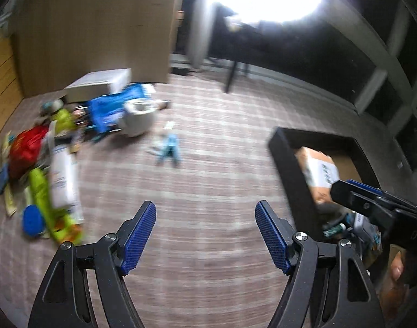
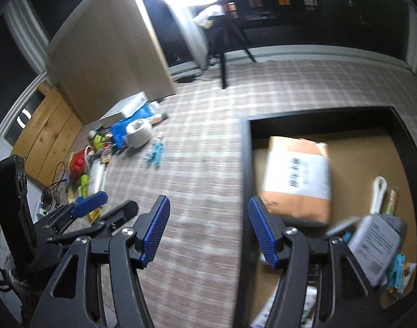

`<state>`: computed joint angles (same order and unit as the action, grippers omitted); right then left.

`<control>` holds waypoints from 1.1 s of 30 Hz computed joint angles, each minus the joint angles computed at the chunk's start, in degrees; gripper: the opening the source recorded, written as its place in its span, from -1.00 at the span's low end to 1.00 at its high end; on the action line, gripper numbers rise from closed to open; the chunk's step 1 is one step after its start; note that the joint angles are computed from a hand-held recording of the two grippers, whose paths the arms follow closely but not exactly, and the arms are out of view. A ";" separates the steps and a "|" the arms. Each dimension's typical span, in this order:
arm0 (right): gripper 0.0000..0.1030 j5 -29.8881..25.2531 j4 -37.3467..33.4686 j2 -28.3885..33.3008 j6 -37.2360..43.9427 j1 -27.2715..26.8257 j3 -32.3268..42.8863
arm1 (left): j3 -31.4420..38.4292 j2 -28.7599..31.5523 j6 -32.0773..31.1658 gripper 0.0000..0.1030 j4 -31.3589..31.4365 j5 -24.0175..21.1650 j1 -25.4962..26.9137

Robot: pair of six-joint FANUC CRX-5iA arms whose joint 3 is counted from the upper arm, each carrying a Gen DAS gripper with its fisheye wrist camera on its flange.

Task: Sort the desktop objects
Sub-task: 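Withdraw both grippers from the tray to the pile of items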

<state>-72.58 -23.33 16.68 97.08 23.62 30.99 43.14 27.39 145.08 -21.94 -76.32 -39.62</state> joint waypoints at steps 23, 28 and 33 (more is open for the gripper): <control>-0.24 -19.17 -4.88 24.62 -6.63 16.20 33.81 | -39.39 -23.20 2.82 0.24 12.62 22.82 17.36; -0.32 -25.78 -7.53 33.93 -12.69 17.37 46.55 | -41.51 -22.86 0.66 0.12 15.57 25.23 19.43; -0.32 -28.92 -7.28 39.69 -15.49 18.70 55.09 | -40.49 -21.77 -1.98 0.12 15.62 24.76 20.03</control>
<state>-101.50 -30.60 56.37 81.59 42.31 86.09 2.65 5.62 143.10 -6.32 -51.55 -19.59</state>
